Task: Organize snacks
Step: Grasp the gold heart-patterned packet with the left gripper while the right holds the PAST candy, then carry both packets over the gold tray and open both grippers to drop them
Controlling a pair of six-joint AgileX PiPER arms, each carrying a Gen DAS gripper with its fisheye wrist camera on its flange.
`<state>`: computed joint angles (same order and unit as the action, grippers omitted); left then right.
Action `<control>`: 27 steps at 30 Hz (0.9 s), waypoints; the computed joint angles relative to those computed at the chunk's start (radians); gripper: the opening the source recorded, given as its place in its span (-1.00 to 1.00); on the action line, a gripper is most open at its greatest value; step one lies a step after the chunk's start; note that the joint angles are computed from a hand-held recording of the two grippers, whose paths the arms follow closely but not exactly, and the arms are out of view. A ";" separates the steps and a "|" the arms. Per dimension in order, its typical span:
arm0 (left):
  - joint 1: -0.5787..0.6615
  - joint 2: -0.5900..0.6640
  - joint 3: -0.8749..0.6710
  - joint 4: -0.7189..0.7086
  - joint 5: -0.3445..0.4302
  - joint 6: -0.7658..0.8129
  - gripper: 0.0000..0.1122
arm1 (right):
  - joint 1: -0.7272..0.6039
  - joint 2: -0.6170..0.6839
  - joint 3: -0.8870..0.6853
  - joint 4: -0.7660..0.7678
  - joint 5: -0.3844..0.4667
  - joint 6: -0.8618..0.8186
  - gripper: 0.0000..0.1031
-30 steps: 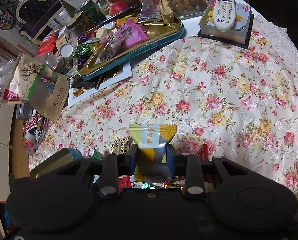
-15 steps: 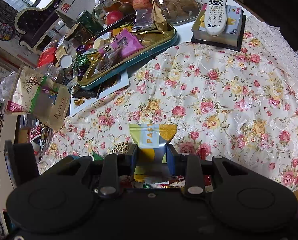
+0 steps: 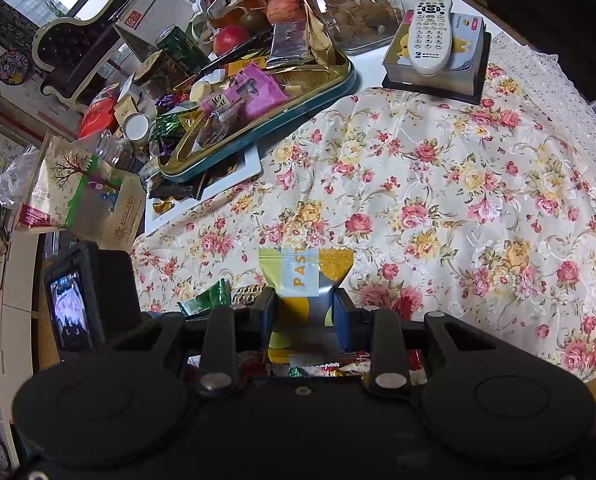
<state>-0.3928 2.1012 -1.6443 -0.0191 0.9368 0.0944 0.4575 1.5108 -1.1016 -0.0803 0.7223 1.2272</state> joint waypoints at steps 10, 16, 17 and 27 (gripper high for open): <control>-0.027 0.078 -0.095 0.014 0.081 -0.086 -0.17 | 0.023 -0.006 -0.009 -0.063 0.019 0.050 -0.37; -0.020 0.061 -0.096 -0.028 0.083 -0.093 -0.25 | 0.018 -0.006 -0.011 -0.086 0.026 0.078 -0.37; -0.016 0.049 -0.094 -0.042 0.085 -0.088 -0.25 | 0.016 -0.006 -0.012 -0.085 0.027 0.080 -0.37; 0.060 -0.086 -0.108 -0.116 0.126 -0.030 -0.25 | 0.024 0.035 -0.057 -0.111 0.053 0.105 -0.37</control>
